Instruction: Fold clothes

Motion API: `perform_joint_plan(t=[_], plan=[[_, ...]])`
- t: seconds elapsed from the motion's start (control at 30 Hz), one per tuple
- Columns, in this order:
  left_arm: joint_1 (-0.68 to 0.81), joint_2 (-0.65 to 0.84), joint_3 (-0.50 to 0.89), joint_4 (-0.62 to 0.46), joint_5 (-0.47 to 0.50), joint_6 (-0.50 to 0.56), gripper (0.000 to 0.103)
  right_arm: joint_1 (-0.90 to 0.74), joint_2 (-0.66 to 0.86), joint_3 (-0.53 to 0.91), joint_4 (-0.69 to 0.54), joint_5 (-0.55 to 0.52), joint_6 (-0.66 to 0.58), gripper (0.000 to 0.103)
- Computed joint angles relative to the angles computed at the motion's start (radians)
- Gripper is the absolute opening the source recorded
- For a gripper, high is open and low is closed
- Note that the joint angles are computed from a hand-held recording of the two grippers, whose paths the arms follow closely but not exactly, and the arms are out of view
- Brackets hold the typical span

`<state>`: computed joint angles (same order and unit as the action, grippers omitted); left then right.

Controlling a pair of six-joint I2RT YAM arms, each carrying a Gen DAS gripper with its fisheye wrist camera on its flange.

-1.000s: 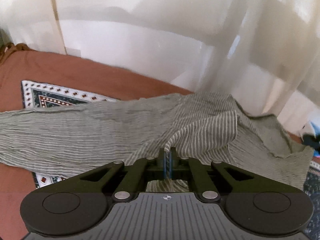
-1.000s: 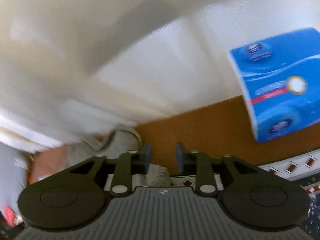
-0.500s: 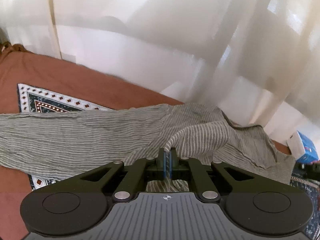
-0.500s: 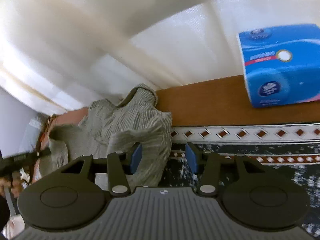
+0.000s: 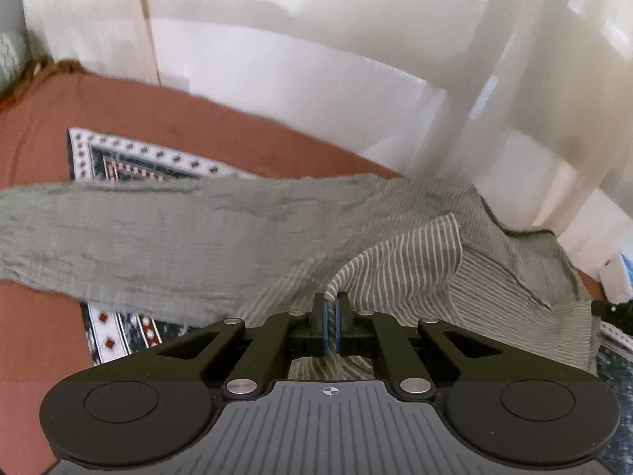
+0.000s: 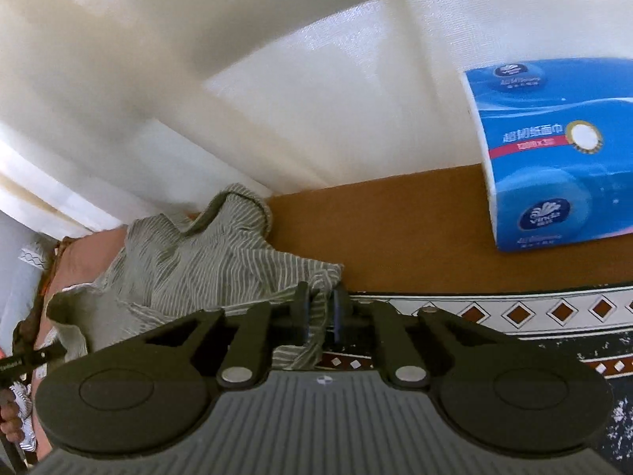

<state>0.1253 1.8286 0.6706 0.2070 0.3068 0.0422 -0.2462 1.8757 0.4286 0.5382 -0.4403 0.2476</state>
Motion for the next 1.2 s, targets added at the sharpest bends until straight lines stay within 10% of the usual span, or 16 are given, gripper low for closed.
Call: perform_joint_plan(t=[0.17,0.37,0.6,0.7,0.77,0.8,0.83,1.2], plan=[[0.025,-0.048,-0.004,-0.05,0.054,0.012,0.003,0.048,-0.253,-0.186,0.099,0.104,0.053,0.034],[0.037,-0.049,-0.017,-0.04,0.102,0.024,0.007,0.355,-0.61,-0.264,-0.129,0.001,-0.018,0.053],[0.103,-0.006,0.015,-0.071,0.207,0.102,0.013,0.787,-0.169,-0.116,0.172,0.238,0.236,0.053],[0.139,0.025,0.055,-0.114,0.251,0.17,0.016,0.858,-0.07,-0.009,0.117,0.324,0.281,0.053],[0.162,0.044,0.083,-0.153,0.277,0.223,0.024,0.887,-0.045,0.035,0.057,0.359,0.298,0.044],[0.179,0.044,0.092,-0.175,0.292,0.254,0.024,0.895,-0.054,0.042,0.032,0.358,0.316,0.011],[0.196,0.044,0.101,-0.198,0.307,0.287,0.025,0.902,-0.065,0.048,0.007,0.355,0.335,0.003],[0.369,0.039,0.184,-0.523,0.462,0.706,0.041,1.046,-0.766,-0.068,-0.392,0.618,0.608,0.003]])
